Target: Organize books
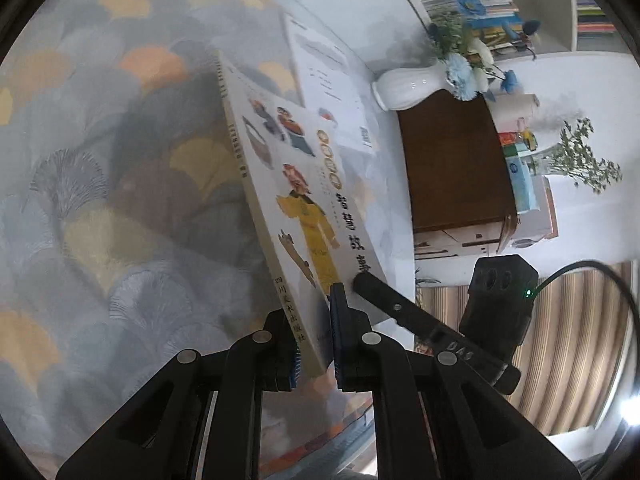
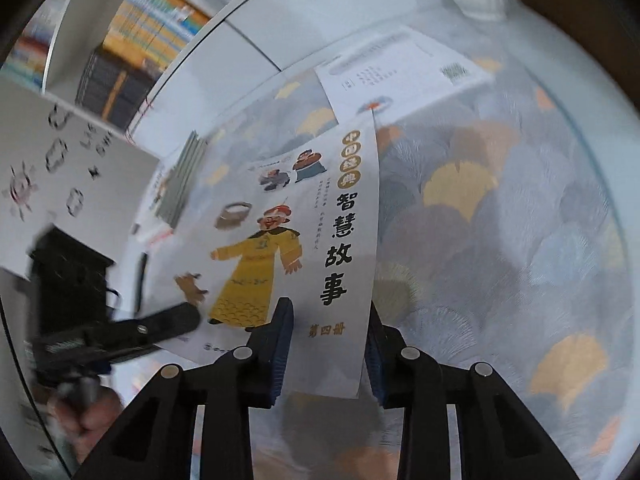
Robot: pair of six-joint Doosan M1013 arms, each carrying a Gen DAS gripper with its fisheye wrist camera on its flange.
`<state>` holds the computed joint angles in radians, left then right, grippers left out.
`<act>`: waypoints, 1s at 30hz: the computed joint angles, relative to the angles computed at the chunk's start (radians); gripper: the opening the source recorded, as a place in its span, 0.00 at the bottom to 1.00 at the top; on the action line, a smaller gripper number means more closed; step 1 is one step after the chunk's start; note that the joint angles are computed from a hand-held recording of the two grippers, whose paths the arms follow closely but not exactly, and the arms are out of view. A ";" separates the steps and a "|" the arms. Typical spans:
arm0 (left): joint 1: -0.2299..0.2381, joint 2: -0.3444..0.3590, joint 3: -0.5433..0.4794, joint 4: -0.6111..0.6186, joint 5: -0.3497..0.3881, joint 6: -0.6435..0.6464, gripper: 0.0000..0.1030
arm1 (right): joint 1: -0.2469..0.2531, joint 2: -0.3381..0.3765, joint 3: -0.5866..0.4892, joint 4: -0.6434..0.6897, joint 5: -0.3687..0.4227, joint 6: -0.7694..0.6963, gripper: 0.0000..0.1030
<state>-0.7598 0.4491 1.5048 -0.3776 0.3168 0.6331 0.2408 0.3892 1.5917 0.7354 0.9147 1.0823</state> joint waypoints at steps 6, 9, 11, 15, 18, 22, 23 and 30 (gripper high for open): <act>0.001 -0.030 0.038 -0.049 -0.037 0.069 0.09 | -0.005 -0.016 0.018 0.049 -0.007 -0.060 0.32; 0.000 -0.054 0.053 -0.019 -0.045 0.069 0.10 | 0.016 -0.038 0.026 0.033 -0.030 -0.085 0.32; 0.003 -0.078 0.077 -0.031 -0.064 0.089 0.11 | 0.035 -0.054 0.030 0.023 -0.049 -0.093 0.32; 0.008 -0.136 0.118 0.146 -0.071 -0.042 0.14 | 0.059 -0.055 0.018 0.107 -0.022 -0.110 0.32; 0.011 -0.174 0.143 0.284 -0.065 -0.144 0.13 | 0.095 -0.057 -0.001 0.129 -0.034 -0.112 0.32; 0.030 -0.246 0.203 0.445 -0.090 -0.267 0.14 | 0.145 -0.051 -0.043 0.180 -0.048 -0.137 0.32; 0.038 -0.264 0.222 0.472 -0.101 -0.286 0.14 | 0.158 -0.047 -0.056 0.198 -0.048 -0.148 0.32; 0.105 -0.358 0.320 0.677 -0.151 -0.446 0.14 | 0.273 0.017 -0.186 0.158 -0.097 -0.093 0.32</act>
